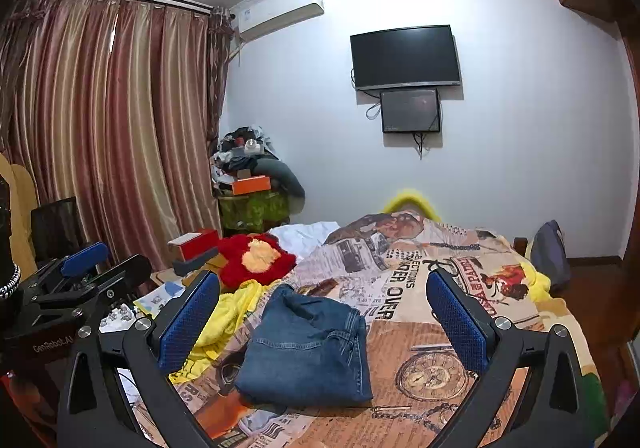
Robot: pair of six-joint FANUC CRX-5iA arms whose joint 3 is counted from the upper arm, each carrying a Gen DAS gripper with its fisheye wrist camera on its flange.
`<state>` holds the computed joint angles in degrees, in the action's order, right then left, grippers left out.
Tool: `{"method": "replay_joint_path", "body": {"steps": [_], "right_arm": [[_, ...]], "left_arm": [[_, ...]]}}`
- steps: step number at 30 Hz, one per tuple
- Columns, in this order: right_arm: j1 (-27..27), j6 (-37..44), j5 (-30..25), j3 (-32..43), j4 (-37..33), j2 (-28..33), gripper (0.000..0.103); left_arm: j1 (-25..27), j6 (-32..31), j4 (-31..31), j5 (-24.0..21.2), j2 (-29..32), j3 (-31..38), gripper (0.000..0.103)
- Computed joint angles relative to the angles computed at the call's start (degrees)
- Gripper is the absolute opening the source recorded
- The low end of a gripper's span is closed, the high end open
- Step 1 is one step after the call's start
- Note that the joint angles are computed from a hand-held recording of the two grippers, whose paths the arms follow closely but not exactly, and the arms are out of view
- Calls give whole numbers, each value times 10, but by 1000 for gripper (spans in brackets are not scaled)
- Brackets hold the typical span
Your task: Fold large clothes
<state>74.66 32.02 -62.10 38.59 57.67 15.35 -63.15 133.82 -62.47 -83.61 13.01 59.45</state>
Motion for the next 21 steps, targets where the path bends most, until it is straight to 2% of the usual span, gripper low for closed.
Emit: {"method": "replay_joint_path", "body": {"steps": [21], "right_arm": [[-1, 6, -9, 14, -9, 7, 103]], "left_arm": [[3, -7, 11, -2, 12, 16, 103]]}}
